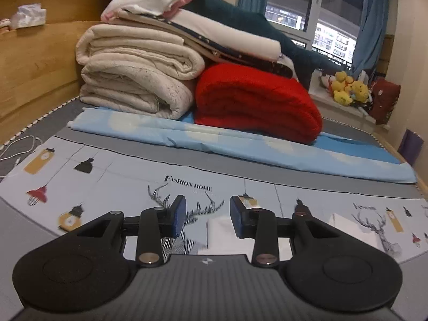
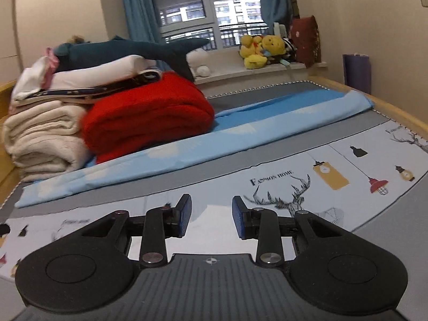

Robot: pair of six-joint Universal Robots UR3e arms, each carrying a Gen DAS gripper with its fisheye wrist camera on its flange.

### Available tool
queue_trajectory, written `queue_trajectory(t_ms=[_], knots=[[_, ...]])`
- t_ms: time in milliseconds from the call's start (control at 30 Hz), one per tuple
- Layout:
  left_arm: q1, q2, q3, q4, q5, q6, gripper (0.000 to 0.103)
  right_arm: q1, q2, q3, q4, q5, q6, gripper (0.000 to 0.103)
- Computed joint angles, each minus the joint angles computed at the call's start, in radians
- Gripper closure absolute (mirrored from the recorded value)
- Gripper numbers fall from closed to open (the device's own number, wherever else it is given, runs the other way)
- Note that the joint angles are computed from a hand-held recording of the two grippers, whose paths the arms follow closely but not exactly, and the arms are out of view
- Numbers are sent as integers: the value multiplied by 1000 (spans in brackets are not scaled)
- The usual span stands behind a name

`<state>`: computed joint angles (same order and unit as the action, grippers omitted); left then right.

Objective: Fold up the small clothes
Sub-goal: 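Open both tools and lift them away from the shirt, then grasp the white shirt hem with the left tool while the right tool grasps beside it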

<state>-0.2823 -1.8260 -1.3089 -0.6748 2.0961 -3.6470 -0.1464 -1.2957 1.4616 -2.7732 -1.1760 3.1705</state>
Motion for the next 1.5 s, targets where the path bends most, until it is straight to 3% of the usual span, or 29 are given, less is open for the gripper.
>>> queue_trajectory(t_ms=[167,267,400,533,633,700,833,967,1167,1500], knots=[[-137,210,-187,-56,69,-57,63,-180,-357,346,65,153,-148,67],[-265,325,-324,-112,127,-155,64,-328,-571,512,224,238,-252,67],[-488,374,-481,-167,261,-341,75,-537,-824,684,478,343,-435,67],[-550,365,-569,-238,194,-457,85,-712,-1058,862,691,365,-656,67],[-508,409,-644,-192,109,-464,85,-690,-1043,898,676,245,-629,67],[-473,440,-693,-178,66,-474,85,-687,-1048,919,651,218,-624,67],[-315,568,-830,-139,-162,-496,85,-648,-1033,964,544,176,-643,67],[-192,628,-887,-161,-307,-470,84,-634,-932,924,602,132,-602,67],[-121,666,-926,-189,-393,-446,80,-563,-769,891,541,15,-503,67],[-174,564,-889,-220,-390,-410,79,-550,-629,894,475,-40,-462,62]])
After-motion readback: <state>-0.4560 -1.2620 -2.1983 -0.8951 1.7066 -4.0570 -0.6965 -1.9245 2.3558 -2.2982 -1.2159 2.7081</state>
